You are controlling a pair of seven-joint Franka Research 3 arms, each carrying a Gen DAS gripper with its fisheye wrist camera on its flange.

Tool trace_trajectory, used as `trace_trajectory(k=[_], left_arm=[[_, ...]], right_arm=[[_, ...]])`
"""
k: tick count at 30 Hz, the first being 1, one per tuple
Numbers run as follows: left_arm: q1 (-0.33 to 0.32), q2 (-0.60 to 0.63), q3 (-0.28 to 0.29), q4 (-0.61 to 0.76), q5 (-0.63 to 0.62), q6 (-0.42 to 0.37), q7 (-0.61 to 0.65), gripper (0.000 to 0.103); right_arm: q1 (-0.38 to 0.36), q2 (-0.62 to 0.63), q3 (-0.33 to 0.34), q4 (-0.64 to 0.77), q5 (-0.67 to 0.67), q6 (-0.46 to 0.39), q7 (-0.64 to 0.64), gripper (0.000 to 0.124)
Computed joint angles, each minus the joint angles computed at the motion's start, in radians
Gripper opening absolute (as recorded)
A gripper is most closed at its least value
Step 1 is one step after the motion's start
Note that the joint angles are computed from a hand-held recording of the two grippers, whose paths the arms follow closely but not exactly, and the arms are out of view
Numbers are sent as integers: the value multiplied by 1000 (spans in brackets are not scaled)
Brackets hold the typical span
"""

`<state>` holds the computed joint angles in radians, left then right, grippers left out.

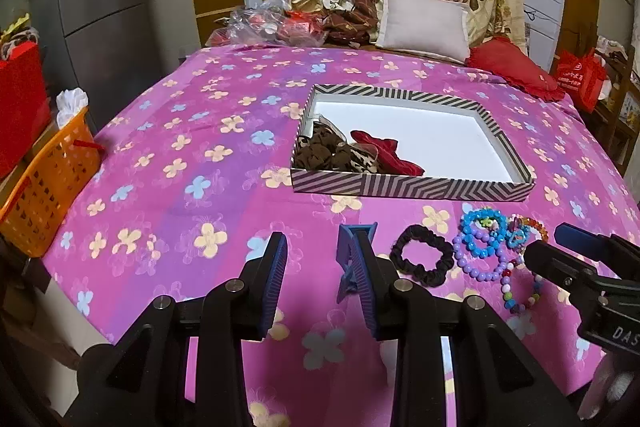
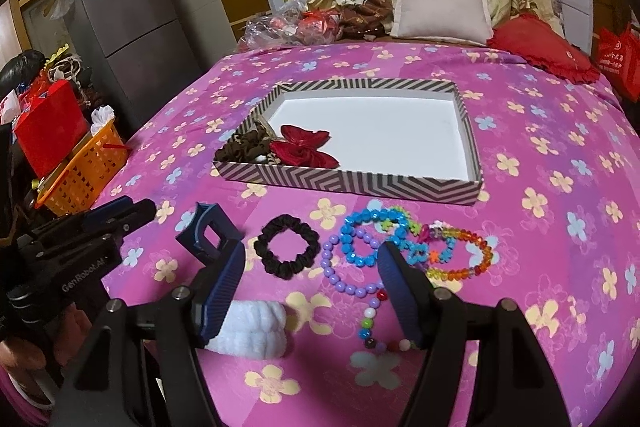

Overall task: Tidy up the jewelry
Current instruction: 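Withdraw both tools from the box back toward the remaining jewelry, then move the left tool to the blue claw clip while the right tool reaches the black scrunchie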

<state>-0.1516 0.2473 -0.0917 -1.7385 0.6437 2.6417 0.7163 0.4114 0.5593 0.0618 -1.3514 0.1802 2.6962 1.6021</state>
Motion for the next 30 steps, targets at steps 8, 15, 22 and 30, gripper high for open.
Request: trace_trajectory(k=[8,15,22,30], left_arm=[[42,-33,-30,-62,-141,57,101,36],[69,-49,-46,-106,-295,85,209,37],[141,-37,-114,-117,-591,130,413,45],[128,-9,-125,-85,-704,129,556,55]], right_arm=[[-10,-29,-6,-59,3,-2,5,72],[-20,-21,3,-55,13,-16,-3,72],[-8,30,11,16,9,-53,-30,72],[1,95,7,108,9,-102,-31,72]])
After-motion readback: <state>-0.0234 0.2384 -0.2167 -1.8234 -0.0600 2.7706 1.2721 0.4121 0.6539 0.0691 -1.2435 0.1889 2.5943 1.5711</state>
